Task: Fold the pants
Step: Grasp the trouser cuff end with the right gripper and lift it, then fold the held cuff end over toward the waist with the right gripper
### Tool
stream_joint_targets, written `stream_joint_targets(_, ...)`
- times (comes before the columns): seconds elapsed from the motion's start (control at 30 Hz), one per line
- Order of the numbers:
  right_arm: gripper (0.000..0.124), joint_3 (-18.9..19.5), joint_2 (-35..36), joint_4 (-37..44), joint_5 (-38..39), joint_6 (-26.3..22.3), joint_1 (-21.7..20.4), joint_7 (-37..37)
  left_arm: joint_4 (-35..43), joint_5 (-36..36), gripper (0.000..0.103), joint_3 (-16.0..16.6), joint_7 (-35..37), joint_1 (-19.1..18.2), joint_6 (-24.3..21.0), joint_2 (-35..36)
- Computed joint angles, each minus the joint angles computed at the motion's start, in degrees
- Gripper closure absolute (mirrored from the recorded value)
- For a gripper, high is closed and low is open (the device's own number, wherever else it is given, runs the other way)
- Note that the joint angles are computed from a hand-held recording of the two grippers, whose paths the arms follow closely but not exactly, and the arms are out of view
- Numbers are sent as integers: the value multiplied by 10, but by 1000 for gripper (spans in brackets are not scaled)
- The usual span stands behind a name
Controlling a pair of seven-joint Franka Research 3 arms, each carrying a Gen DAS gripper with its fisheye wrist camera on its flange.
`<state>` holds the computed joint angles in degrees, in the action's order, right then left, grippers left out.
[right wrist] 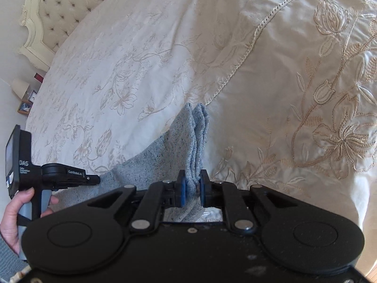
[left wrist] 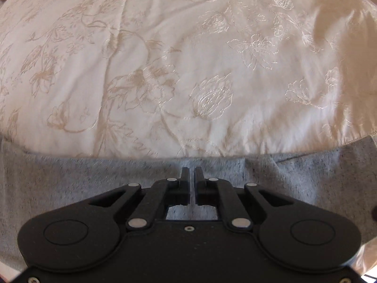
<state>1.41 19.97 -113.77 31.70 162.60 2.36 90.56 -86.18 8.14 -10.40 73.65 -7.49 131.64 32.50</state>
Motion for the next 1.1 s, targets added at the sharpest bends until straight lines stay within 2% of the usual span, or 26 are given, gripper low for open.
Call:
stream_joint_targets(0.07,112,-13,-6,-4,-23,5,15,20,-71,-34,90,-10,9,27,11,-50)
stream_joint_targets(0.2,112,-36,-16,-11,-82,8,45,72,-173,-73,88,-21,46,47,12,-106)
stream_joint_targets(0.3,112,-62,-21,-12,-150,9,77,129,-199,-86,89,-27,104,51,4,-102)
stream_joint_targets(0.33,112,-67,-23,-13,-168,9,84,146,-210,-87,89,-28,123,52,21,-105)
stream_joint_targets(0.43,112,-90,-28,-6,-243,1,116,208,-212,-153,88,-33,151,76,16,-118)
stream_joint_targets(0.5,112,-101,-33,2,-294,-3,137,251,-221,-189,88,-28,169,94,18,-138)
stream_joint_targets(0.6,112,-105,-37,27,-366,-9,166,307,-242,-198,88,-9,206,111,28,-168)
stream_joint_targets(0.7,112,-84,-41,55,-412,-11,186,328,-260,-212,88,14,239,136,35,-193)
stream_joint_targets(0.83,112,-20,-14,109,-381,5,199,288,-273,-202,88,51,253,169,45,-204)
stream_joint_targets(0.97,112,40,79,201,-322,0,226,201,-273,-162,88,82,236,200,47,-198)
stream_joint_targets(1.07,112,54,181,297,-294,-41,262,177,-270,-129,88,94,229,219,45,-190)
stream_joint_targets(1.1,112,42,212,328,-300,-58,284,177,-269,-124,88,95,233,226,44,-189)
